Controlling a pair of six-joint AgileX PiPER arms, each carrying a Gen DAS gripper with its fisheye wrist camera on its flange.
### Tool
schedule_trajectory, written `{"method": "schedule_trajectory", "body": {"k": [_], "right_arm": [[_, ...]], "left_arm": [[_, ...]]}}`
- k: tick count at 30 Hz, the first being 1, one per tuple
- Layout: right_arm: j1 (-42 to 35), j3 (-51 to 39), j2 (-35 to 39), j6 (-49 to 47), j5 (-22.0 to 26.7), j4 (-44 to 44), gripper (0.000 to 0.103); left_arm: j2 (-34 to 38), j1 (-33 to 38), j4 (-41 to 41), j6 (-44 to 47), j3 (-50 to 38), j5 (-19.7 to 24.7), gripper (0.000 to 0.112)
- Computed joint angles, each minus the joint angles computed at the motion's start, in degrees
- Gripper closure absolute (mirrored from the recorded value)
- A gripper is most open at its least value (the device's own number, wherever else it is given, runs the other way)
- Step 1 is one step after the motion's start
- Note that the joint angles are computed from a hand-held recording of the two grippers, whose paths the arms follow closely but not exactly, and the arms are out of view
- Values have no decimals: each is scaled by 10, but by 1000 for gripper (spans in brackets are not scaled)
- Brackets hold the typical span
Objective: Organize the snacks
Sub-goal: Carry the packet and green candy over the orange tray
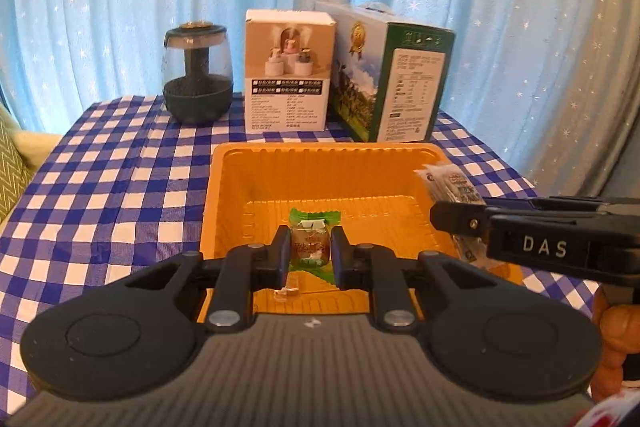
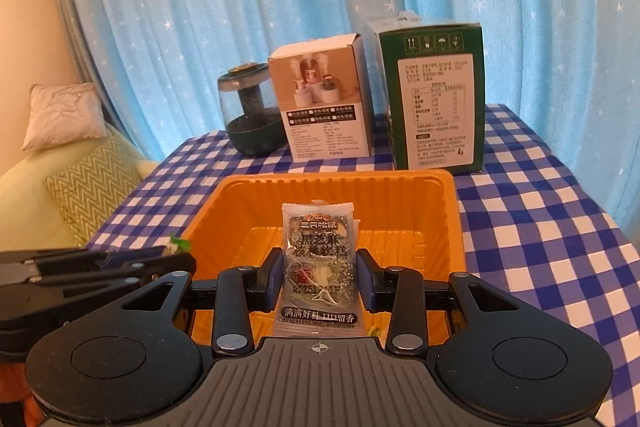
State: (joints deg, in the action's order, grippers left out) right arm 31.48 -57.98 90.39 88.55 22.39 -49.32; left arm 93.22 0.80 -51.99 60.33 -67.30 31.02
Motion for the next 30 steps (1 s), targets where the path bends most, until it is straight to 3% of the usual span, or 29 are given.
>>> {"method": "schedule_trajectory", "body": {"k": [13, 17, 30], "right_arm": [[-24, -34, 48, -73, -21, 73, 65], [-28, -27, 45, -71, -22, 73, 65], [-34, -26, 46, -91, -35, 104, 65]], "left_arm": [[42, -13, -27, 45, -6, -6, 93], [40, -12, -25, 40, -3, -13, 87], [45, 11, 10, -13, -20, -16, 87]]}}
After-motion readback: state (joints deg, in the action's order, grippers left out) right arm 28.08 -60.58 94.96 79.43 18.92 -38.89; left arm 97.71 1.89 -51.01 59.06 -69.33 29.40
